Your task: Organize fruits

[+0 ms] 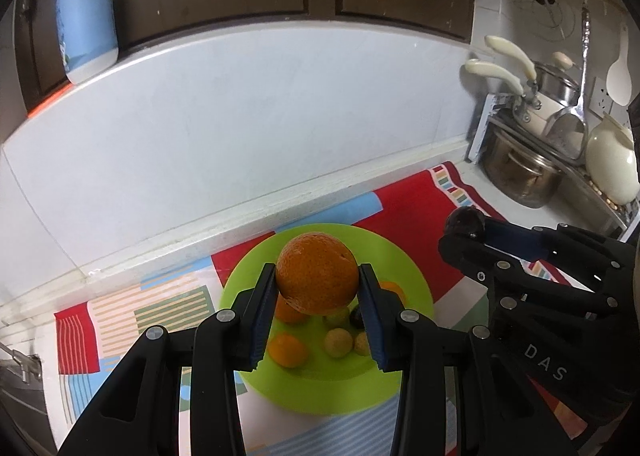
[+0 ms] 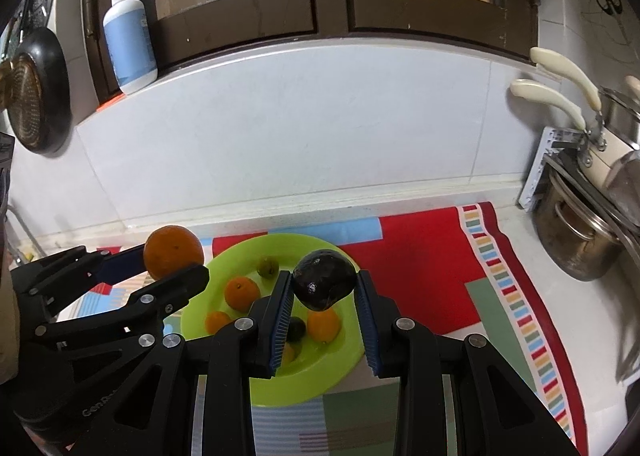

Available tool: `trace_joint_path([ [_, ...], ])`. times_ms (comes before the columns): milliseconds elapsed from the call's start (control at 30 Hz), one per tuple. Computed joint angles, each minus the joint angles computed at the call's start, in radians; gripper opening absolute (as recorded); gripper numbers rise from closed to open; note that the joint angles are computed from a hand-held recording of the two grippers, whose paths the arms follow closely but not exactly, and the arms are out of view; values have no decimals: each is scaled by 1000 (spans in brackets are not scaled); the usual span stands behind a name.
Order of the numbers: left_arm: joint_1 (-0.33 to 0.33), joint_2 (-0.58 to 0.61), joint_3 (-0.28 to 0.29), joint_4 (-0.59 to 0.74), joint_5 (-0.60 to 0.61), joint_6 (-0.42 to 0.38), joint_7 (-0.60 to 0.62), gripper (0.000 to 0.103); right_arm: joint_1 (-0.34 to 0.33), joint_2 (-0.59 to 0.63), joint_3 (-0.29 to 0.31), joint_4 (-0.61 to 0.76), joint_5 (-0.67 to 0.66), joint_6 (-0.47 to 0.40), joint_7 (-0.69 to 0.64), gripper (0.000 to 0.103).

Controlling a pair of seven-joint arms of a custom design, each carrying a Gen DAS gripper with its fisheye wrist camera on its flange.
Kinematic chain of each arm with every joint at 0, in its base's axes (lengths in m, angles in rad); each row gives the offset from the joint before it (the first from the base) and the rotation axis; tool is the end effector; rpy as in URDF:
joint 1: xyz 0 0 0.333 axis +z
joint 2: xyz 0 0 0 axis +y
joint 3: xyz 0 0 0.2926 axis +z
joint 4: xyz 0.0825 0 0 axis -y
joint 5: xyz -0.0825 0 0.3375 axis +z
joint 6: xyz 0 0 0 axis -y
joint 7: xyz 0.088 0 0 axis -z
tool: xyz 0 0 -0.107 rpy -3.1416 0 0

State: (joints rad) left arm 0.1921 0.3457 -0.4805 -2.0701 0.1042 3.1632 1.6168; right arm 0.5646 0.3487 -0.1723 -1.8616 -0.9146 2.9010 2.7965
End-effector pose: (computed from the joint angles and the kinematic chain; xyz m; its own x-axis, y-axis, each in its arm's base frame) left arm 0.5769 -0.1569 0.3864 -0.3627 -0.9304 0.0521 -0.6658 0.2196 -0.7131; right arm 0.5496 0.2900 0.3995 0.0420 -0.9981 -0.0455 -0.6822 0.0046 -0.7311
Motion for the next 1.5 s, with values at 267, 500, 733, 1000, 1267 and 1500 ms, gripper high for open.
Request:
trace_joint_path([
  [267,-59,87,65,100,21,-54,1,39,-14,85,6,68,141,11,-137,32],
  [500,-83,161,88,177,22,-94,23,39,-10,165,-4,129,304,19,-291,32],
  [733,-118,221,122,244,26,-128,29,39,-5,228,-14,180,437,21,-416,32],
  [1000,-142,262,142,293,27,-160,38,39,-9,297,-13,242,580,10,-549,32],
  [1267,-152,253,155,284,21,-152,40,45,21,316,-46,256,673,12,-622,33],
  [1500,-158,152,194,158,54,-54,-31,54,87,255,-114,163,671,51,-585,33],
])
